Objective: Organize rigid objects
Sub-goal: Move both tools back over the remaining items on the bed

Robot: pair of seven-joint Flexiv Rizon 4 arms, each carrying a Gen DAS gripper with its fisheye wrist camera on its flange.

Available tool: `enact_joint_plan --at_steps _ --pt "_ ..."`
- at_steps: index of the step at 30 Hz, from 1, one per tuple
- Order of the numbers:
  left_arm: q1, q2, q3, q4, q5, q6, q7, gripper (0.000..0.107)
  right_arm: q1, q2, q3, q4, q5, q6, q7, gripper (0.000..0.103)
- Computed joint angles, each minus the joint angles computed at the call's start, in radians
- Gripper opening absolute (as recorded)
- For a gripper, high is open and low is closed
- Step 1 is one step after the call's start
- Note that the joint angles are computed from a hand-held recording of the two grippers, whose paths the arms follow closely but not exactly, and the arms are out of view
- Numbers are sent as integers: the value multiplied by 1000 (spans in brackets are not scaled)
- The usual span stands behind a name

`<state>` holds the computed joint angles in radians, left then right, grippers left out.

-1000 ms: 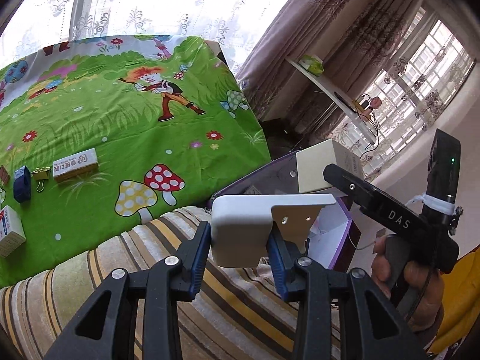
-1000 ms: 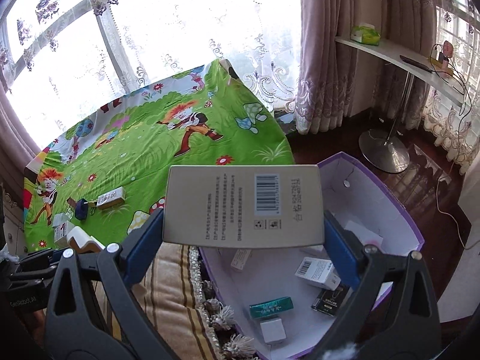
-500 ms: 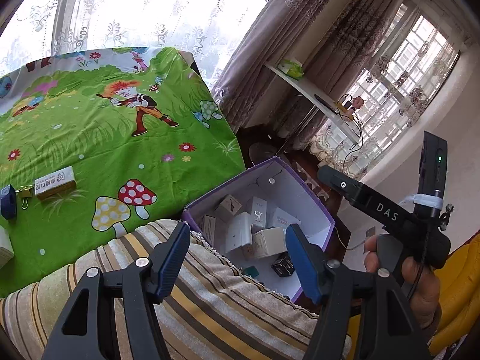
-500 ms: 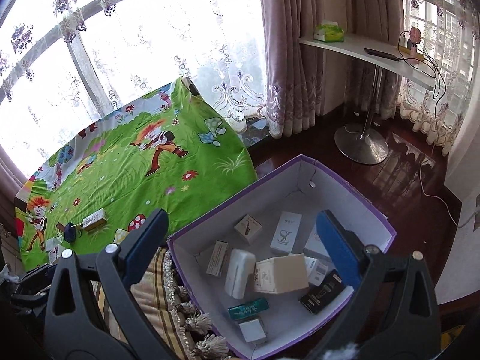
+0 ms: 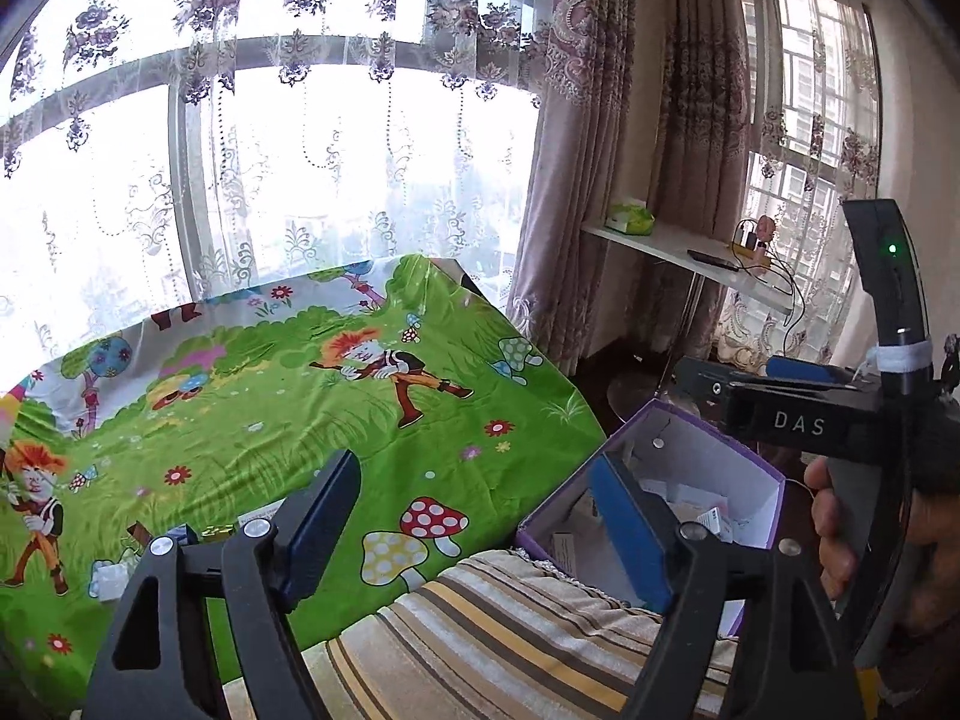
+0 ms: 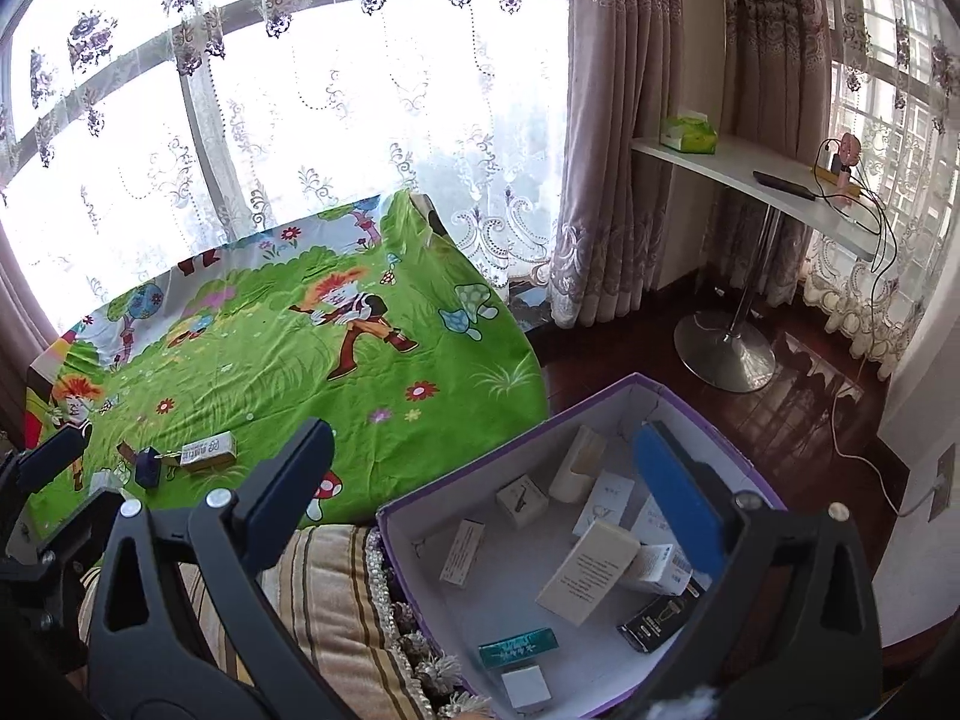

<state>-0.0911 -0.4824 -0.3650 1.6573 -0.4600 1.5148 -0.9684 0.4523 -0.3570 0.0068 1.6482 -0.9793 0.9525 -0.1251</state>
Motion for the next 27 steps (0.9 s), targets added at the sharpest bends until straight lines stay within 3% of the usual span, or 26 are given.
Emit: enact_joint_plan --at_steps 3,7,10,13,16,19,27 --pt "47 2 -38 23 -12 35 30 80 5 -20 -6 -24 -31 43 -7 102" --pt "125 9 -102 50 -45 40 53 80 12 -65 4 -80 28 96 -74 102" --pt "111 16 -37 32 -63 -27 13 80 38 -99 -8 -126 58 102 -114 102" --pt "154 14 -66 36 -131 -23 35 80 50 -138 1 -181 119 127 -199 102" --pt "125 7 18 4 -132 -45 -10 80 64 -185 9 -250 189 158 -297 102" --pt "88 -3 108 -30 -103 -44 -79 80 109 -228 -27 -330 210 127 -336 102" --pt "62 -45 248 -103 -39 -38 -300 80 143 -365 -32 -557 355 67 -452 102"
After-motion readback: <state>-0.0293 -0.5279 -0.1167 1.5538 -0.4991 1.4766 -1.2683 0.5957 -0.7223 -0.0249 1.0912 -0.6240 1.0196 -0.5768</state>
